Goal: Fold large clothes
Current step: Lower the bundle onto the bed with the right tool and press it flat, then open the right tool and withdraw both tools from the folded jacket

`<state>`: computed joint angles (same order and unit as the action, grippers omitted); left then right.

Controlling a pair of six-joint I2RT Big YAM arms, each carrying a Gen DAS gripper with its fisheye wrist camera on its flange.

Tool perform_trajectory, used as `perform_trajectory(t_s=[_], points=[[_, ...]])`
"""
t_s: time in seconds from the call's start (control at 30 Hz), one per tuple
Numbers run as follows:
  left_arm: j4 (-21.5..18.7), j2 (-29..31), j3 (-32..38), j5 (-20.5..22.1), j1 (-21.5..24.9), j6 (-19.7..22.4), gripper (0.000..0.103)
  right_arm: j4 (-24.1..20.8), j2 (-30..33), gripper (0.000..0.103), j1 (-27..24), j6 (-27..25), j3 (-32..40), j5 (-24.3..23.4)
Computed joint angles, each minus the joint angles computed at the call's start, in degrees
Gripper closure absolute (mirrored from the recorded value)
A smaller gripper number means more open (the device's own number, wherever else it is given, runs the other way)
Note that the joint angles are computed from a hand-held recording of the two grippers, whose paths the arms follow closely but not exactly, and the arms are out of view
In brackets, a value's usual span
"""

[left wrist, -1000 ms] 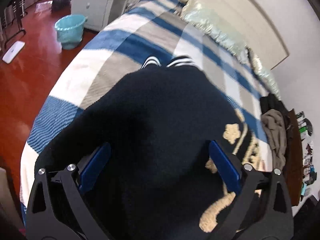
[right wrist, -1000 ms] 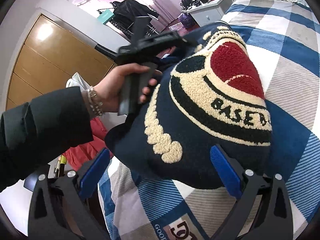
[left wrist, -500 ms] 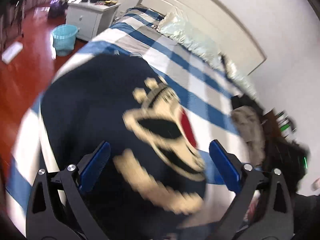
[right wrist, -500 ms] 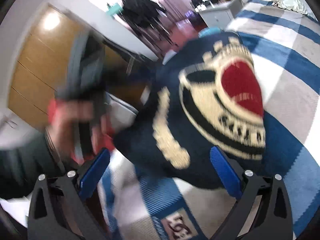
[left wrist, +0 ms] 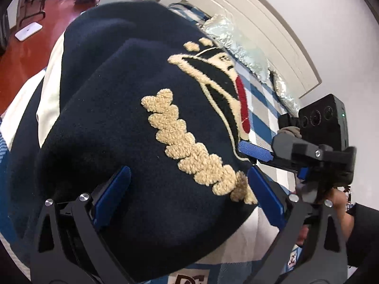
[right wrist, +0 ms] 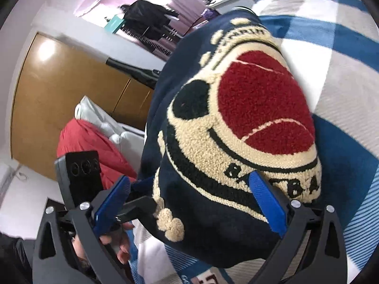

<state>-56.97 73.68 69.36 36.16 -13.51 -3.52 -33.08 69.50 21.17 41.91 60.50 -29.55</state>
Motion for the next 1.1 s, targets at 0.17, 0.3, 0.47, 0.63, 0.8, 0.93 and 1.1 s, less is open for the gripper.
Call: perform_trajectory(t_s=[0.17, 0.3, 0.47, 0.63, 0.8, 0.93, 1.1], points=[[-0.22, -1.27, 0.76, -3.96, -1.83, -0.67, 0.007, -6.24, 0.49, 0.005, 1.43, -2.35, 3.89, 4.43], [-2.67, -4.38, 1.48, -9.30, -3.54, -0.22, 0.007, -13.68, -2.19, 0.005, 3.21, -3.83, 8.05, 9.51], [-6.49, -11.37, 1.35, -17.52, -6.04, -2.62, 0.007, -21.93, -9.13, 0.005, 8.24, -5.36, 10.50, 19.45], [-13.80, -18.42, 5.14, -27.81, -10.77, -7.29, 0.006, -30.83, -14.91, 0.005, 17.69, -5.32, 13.63, 29.76], [-21.99, -23.64, 12.25, -33.51, -15.57, -12.57, 0.006, -39.75, -17.33, 0.005, 28.04, 0.35, 18.86, 39.59], [-26.86, -26.10, 17.98, -37.19, -20.59, -15.82, 0.006, -48.80, -17.33, 0.005, 38.59, 9.71, 25.10, 51.12], [-34.68, -25.37, 25.31, -47.29, -29.24, -18.89, 0.006, -59.60, -14.02, 0.005, 47.82, 21.13, 31.85, 57.74]])
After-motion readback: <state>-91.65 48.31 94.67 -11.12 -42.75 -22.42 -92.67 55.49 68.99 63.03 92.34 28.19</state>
